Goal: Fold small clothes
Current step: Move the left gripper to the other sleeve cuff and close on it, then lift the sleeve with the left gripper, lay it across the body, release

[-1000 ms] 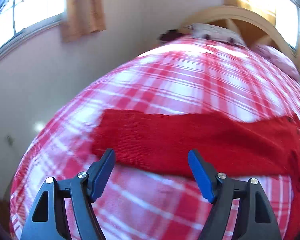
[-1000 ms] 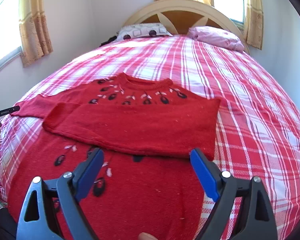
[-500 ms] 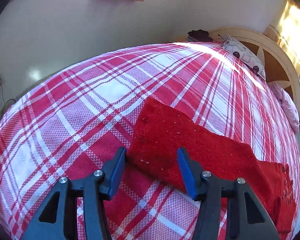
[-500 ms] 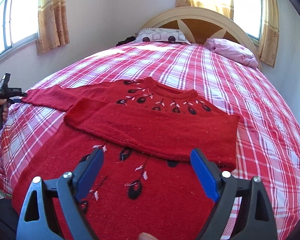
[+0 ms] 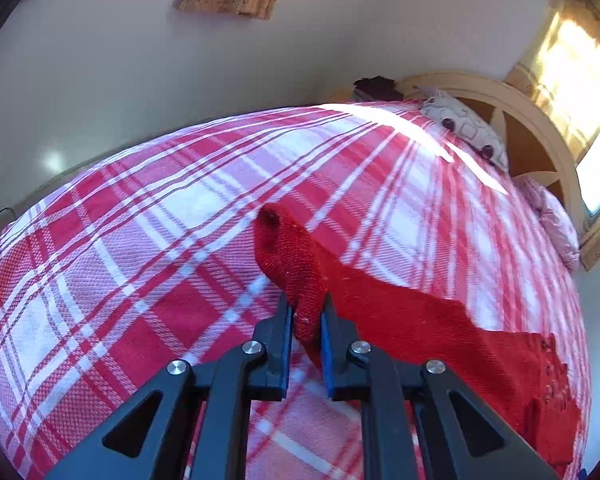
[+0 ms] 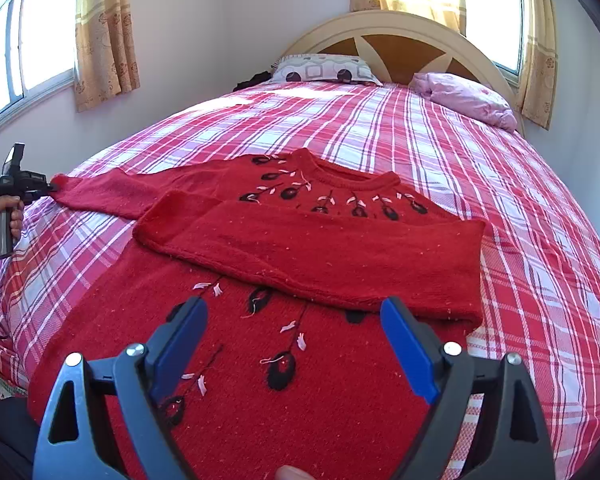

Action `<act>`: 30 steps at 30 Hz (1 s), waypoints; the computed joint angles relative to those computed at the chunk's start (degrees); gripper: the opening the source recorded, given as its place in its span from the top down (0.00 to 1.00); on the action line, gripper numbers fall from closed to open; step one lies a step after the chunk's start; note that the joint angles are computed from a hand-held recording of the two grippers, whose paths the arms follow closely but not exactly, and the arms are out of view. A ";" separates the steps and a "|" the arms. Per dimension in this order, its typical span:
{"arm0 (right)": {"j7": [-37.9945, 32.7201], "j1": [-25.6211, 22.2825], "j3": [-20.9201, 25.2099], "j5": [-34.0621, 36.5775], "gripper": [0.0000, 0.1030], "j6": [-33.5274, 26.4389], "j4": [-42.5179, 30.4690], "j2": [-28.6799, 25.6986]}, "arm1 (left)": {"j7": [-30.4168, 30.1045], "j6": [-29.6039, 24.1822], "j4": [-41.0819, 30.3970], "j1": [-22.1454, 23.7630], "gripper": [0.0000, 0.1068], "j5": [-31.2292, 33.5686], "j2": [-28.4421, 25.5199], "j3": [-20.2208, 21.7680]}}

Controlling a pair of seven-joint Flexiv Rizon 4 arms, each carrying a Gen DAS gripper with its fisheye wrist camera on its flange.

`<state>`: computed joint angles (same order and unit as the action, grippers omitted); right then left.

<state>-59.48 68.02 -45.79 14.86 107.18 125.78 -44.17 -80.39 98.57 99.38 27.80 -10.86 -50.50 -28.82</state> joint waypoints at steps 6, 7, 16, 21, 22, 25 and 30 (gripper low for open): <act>0.80 0.08 -0.18 0.42 0.12 -0.09 -0.21 -0.32 | 0.97 2.14 3.23 5.02 0.89 4.68 0.68 -10.32; 0.94 0.18 -0.25 0.57 0.12 0.20 -0.14 -0.35 | 1.14 2.22 3.87 6.41 0.89 5.82 0.42 -13.24; 0.61 2.02 -1.46 2.92 0.12 2.17 1.66 0.02 | 1.12 1.96 4.50 6.86 0.89 11.16 -1.44 -23.96; 0.15 2.37 -1.49 5.02 0.12 3.88 3.23 0.94 | 2.28 1.43 3.58 5.11 0.89 12.27 -3.36 -28.13; 0.00 2.37 -1.40 5.44 0.12 4.22 3.52 1.14 | 2.49 1.21 3.13 4.40 0.89 12.31 -3.86 -29.02; -0.55 2.48 -1.34 6.83 0.12 5.28 4.40 1.50 | 2.76 1.18 2.56 2.62 0.89 12.32 -4.67 -30.56; -1.70 1.68 0.07 9.39 0.12 7.63 5.96 2.66 | 4.07 0.09 0.16 -1.02 0.89 11.89 -5.86 -32.01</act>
<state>-61.18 69.70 -45.72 24.25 114.81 131.74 -41.51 -76.32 98.66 99.54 26.78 1.03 -56.35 -60.83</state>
